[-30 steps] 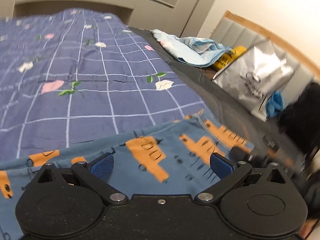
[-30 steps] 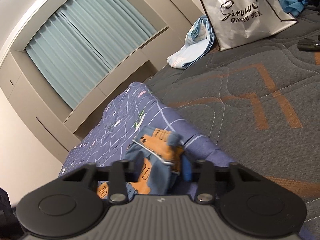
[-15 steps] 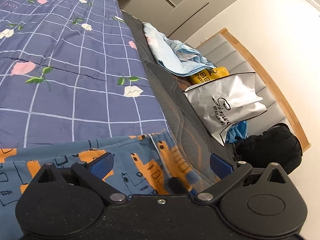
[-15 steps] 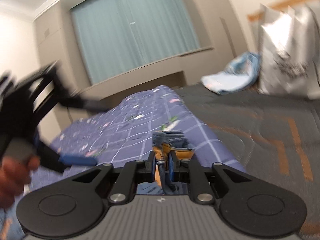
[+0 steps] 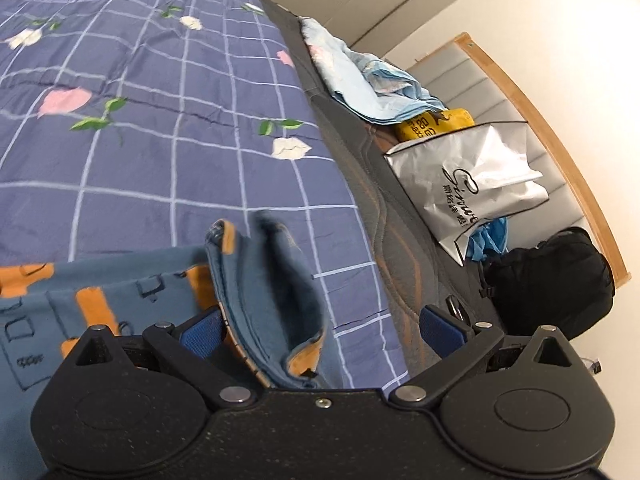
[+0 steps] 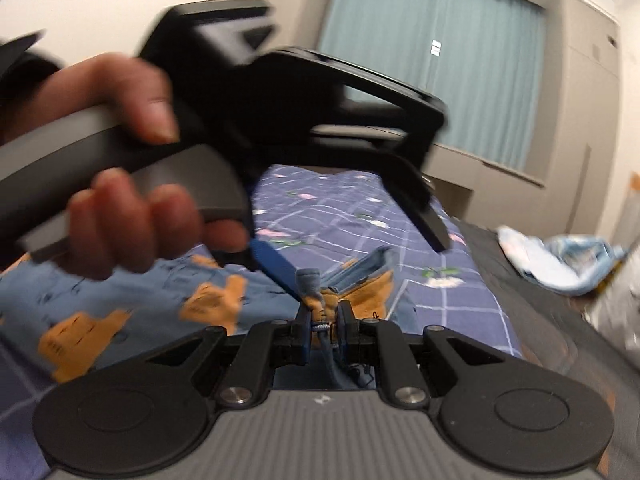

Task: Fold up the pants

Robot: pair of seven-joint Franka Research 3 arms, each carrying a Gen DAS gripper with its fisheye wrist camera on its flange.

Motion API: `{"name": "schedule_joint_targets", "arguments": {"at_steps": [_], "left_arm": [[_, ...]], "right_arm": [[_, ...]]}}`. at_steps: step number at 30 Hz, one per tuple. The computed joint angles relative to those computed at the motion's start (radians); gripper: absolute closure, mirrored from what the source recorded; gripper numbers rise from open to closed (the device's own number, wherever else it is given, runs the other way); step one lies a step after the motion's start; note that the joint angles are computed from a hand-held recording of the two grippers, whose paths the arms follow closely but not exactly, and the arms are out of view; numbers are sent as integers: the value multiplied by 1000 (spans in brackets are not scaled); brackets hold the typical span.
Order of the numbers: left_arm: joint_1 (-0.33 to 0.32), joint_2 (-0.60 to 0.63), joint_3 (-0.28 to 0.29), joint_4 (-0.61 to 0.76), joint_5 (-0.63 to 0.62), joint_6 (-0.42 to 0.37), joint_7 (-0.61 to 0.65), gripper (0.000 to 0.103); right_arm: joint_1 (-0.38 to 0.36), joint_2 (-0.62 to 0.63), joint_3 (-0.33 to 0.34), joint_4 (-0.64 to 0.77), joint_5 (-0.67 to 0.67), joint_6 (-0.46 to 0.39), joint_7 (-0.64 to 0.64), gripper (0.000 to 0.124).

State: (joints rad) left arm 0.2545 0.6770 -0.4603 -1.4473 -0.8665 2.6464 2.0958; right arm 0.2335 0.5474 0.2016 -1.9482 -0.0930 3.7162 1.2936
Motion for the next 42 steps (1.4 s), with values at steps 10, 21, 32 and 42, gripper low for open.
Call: {"name": "schedule_joint_targets", "arguments": {"at_steps": [10, 21, 32, 42], "left_arm": [[28, -43, -9, -98, -57, 95, -3, 19], [39, -50, -7, -142, -35, 169, -43, 80], [65, -51, -35, -158, -25, 183, -84, 91], [97, -132, -60, -257, -105, 227, -47, 92]], "right_arm": [[-68, 6, 62, -18, -204, 1, 17, 109], [-93, 11, 72, -11, -263, -18, 34, 103], [-87, 7, 67, -7, -244, -45, 33, 102], [-89, -23, 71, -38, -265, -40, 42, 107]]}}
